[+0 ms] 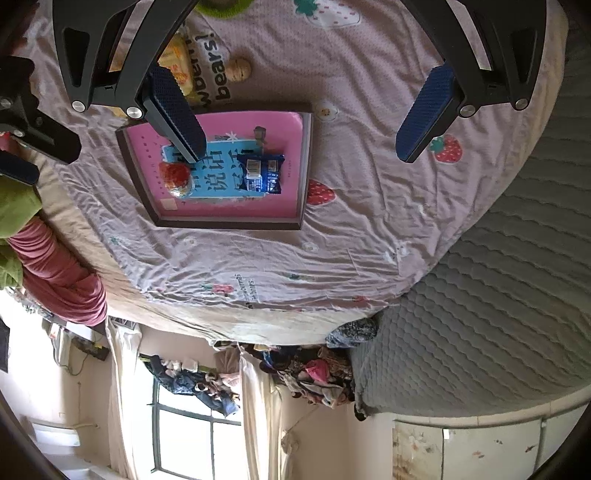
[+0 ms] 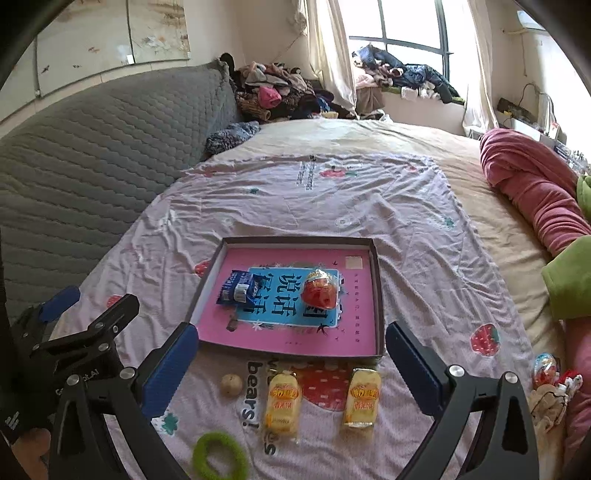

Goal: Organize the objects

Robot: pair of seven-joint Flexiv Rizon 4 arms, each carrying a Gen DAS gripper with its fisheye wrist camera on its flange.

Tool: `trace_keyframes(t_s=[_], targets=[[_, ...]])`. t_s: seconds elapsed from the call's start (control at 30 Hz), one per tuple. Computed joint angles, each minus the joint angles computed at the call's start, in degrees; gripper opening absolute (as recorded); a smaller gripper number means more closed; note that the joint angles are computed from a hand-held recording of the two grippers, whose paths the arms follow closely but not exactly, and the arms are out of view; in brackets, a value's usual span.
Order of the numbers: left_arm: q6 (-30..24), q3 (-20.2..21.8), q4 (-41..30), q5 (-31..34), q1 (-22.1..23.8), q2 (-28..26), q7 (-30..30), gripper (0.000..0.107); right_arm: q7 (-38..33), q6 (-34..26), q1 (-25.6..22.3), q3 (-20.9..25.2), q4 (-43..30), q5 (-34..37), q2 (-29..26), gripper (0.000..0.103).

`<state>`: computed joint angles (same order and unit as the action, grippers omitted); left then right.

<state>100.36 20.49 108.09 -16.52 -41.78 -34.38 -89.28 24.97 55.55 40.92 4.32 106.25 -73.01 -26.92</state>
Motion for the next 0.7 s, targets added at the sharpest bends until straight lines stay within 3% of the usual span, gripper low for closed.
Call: trace_keyframes(t_s=[0.33,0.5,0.7], targets=[[2.8,3.5,6.7,-1.3,-5.1,6.0,1.6,0.102,2.5,-5.7,1.4,2.7,3.3,-2.2,5.3,0.102],[3.6,6.4,9.8,-4.5,-9.5,8.5,4.4,0.102,2.7,-8.4,1.7,4.9,4.8,-2.4,8.0,0.102],[5.0,7.0,13.4,-8.4,-12.7,11.6,8.6,0.102,3.0,-12.3,2.7,7.0,5.7,-2.5,10.4,0.102]])
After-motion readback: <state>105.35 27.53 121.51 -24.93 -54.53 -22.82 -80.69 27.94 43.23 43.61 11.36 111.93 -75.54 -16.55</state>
